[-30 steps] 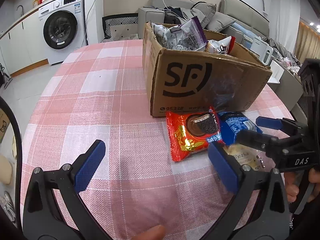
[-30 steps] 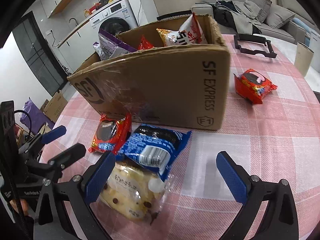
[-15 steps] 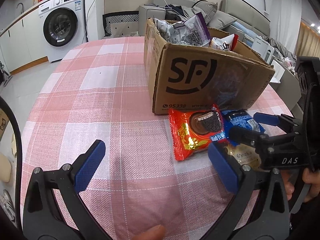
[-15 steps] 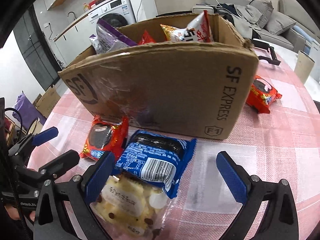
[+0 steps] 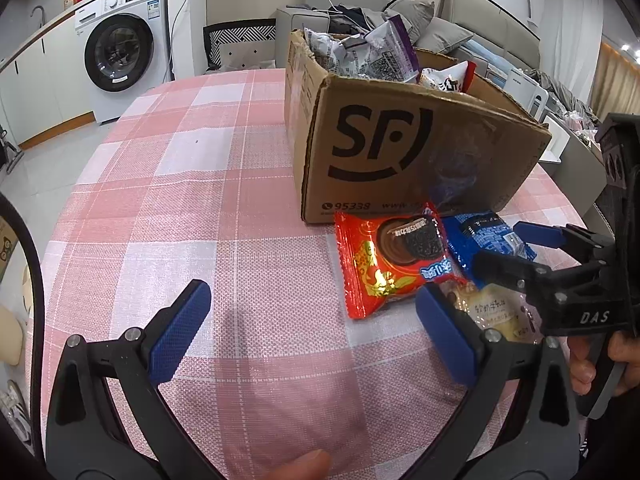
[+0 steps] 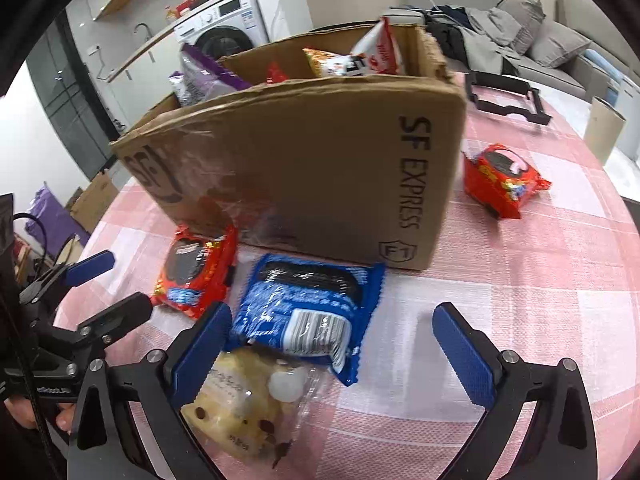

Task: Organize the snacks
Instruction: 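Grasp the red cookie pack with the left gripper while the right grasps the blue pack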

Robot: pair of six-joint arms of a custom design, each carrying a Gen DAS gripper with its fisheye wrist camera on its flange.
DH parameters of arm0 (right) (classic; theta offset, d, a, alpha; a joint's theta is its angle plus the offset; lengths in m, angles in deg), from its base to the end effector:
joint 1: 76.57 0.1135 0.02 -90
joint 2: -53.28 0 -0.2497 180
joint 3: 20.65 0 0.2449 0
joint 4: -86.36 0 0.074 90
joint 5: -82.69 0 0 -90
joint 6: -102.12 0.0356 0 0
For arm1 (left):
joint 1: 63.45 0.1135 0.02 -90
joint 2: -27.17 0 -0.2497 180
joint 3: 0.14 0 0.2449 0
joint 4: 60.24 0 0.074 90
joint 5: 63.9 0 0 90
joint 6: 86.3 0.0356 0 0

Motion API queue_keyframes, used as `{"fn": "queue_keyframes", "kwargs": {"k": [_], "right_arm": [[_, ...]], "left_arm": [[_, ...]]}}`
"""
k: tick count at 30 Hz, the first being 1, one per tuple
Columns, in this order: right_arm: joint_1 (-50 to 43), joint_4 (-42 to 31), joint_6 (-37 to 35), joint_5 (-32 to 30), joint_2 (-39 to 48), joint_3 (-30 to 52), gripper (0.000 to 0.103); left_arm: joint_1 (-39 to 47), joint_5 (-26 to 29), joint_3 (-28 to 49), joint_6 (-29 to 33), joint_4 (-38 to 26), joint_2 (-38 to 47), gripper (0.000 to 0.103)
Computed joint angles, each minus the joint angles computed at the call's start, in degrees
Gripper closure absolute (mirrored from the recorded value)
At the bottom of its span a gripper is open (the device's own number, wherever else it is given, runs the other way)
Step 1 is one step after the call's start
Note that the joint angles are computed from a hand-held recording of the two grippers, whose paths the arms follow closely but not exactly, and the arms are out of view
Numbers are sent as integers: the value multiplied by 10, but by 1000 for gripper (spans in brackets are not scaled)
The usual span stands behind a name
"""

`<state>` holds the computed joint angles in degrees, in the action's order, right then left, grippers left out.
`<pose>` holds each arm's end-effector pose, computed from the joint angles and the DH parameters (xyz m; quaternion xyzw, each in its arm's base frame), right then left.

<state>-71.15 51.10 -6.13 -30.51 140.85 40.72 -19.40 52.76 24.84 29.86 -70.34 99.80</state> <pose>0.2776 0.0404 0.1611 -0.2432 0.9190 0.1667 0.2617 0.1311 0.1046 0.0813 -0.0821 0.9334 -0.0258 0.3485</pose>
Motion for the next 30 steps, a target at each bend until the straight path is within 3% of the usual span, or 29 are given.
{"fn": "queue_keyframes", "kwargs": {"k": [2,10,15,30], "right_arm": [[-1,-1,-4,-10,1,0,2],[8,6,-19,-20,-5,-5,37],[-17,-8,-35,-57,-3,-1,51],[-103,-69,-90,-159,-18,8,53]], "left_arm": [[1,1,0,0,1,2,1],[4,5,0,3,4,8,1],[-5,-1,-3,-8,14,13,1],[-105,-39,2,-109,41,23,1]]}}
